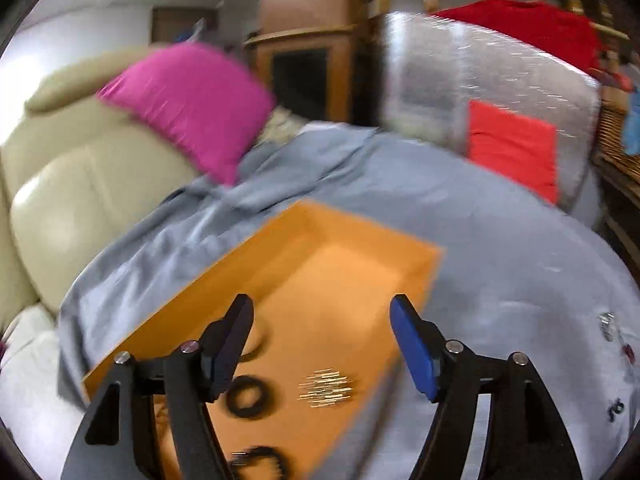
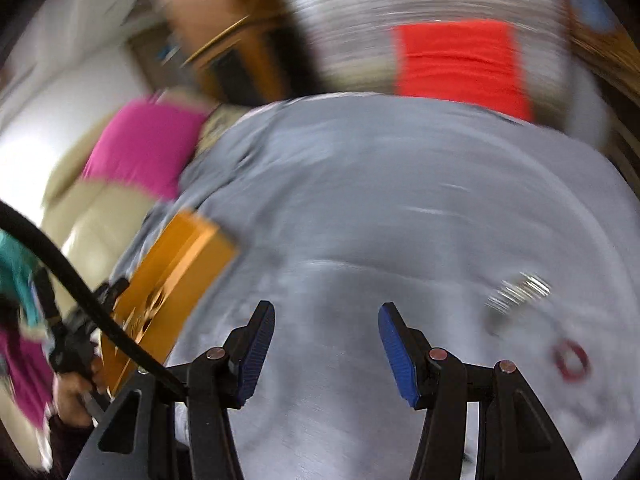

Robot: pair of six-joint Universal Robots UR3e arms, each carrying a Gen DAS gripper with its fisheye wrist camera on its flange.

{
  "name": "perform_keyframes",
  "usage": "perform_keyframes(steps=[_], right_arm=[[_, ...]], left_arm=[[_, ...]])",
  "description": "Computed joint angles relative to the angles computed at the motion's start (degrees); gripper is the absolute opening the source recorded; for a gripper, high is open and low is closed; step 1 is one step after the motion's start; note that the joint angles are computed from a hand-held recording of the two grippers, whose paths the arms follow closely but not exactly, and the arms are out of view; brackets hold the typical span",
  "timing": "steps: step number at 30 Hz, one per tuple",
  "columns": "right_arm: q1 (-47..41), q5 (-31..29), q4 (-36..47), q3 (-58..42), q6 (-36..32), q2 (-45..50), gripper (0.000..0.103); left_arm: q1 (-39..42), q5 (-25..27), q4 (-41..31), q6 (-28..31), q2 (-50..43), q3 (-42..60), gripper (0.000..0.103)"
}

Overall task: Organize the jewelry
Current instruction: 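Grasp the black flower ring with the left tool while the right tool grasps the silver watch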

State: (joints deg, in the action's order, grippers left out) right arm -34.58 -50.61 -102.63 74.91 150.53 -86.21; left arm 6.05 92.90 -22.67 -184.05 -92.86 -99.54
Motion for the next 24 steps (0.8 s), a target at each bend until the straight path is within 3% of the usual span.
perform_keyframes(steps=[7,10,17,20,24], right_arm=[[-27.73,13.02,4.84,13.75,-3.20,-9.21,0.058],[-33.99,15.78,4.87,17.51,-3.21,-8.84,0.058],[-34.95,11.53,1.49,16.45,2.92,-1.61,0.059],[-36.36,11.76,6.56,14.40,2.58,0.85,0.058],[-36.29,10.74,5.26,14.01,3.72,2.45,0.055]], left_arm=[[-15.15,-0.58,-2.39,2.02,-9.10,10.12,0.073],[-20.79,-2.22,-3.96,2.99,-14.01,15.29,0.073],[-30.23,-4.37,-8.96,5.63,-23.42,26.64,0.073],[-32.47,-6.45,-11.87,6.07,-26.44,30.87,0.073],[-34.11,-9.56,-15.17,6.83,-30.44,36.11,0.073]])
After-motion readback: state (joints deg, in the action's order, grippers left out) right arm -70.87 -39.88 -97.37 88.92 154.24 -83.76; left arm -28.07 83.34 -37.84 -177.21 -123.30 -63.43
